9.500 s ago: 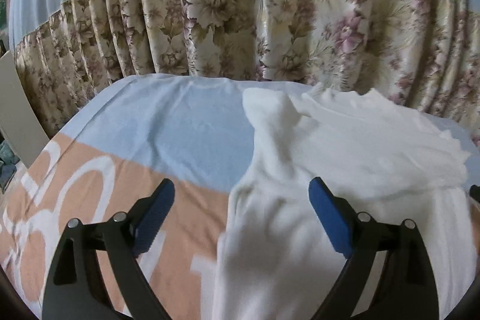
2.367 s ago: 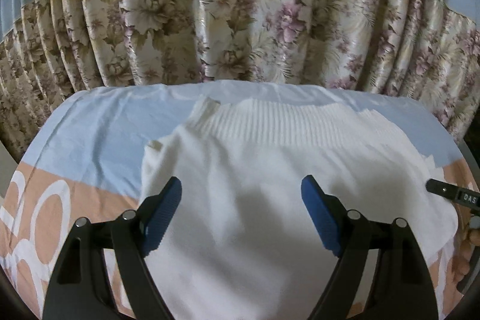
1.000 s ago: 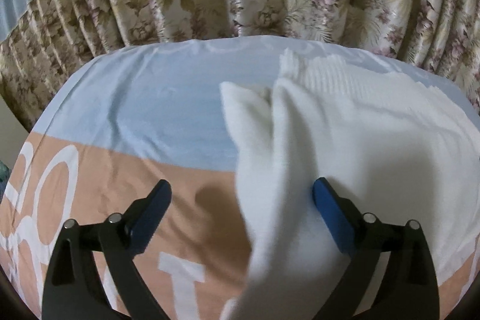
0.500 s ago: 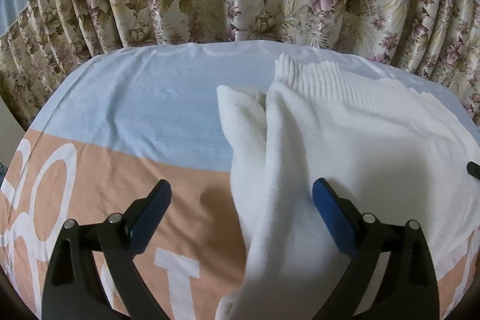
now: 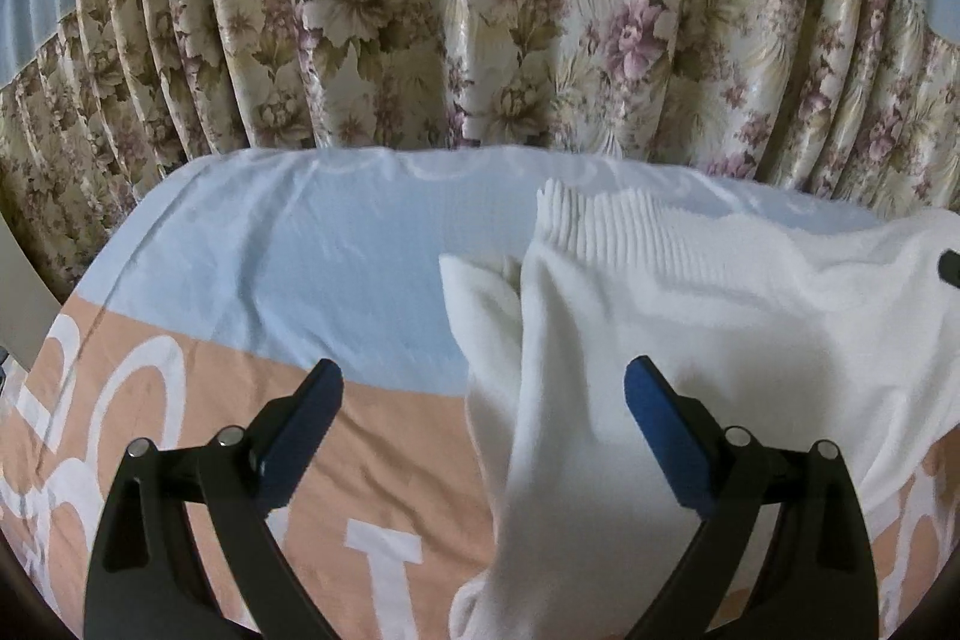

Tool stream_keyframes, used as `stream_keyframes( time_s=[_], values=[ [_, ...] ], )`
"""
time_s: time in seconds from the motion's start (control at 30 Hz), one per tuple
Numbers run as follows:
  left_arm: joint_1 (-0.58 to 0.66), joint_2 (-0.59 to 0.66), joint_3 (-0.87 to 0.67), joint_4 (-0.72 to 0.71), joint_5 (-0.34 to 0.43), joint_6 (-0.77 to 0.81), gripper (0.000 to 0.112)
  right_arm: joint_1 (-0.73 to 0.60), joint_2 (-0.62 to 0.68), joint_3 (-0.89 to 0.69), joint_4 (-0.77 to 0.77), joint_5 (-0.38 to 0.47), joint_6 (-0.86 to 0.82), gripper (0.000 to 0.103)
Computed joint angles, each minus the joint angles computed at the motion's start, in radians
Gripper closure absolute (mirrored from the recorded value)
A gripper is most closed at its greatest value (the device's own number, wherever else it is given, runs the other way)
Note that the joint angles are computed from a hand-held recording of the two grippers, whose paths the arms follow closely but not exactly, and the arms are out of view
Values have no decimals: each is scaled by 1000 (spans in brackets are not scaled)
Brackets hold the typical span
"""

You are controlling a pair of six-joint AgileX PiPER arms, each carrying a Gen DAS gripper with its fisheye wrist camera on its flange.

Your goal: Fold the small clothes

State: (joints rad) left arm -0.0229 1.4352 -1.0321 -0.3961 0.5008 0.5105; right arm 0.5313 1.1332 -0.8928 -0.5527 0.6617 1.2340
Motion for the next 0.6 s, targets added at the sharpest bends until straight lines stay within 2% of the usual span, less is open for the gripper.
stream_keyframes(
  time_s=[0.13,0.33,0.47,0.6],
  values=[
    [98,-4,-58,-96,75,108,16,109,131,-176,-66,75,29,85],
    [285,25,-137,-209,170,262,16,247,424,-512,-94,179,-21,85],
    [401,67,-179,-257,206,330,17,320,669,-782,-52,248,-126,85],
    [496,115,-217,-278,247,376,17,374,938,-1071,60,303,-282,84]
  ],
)
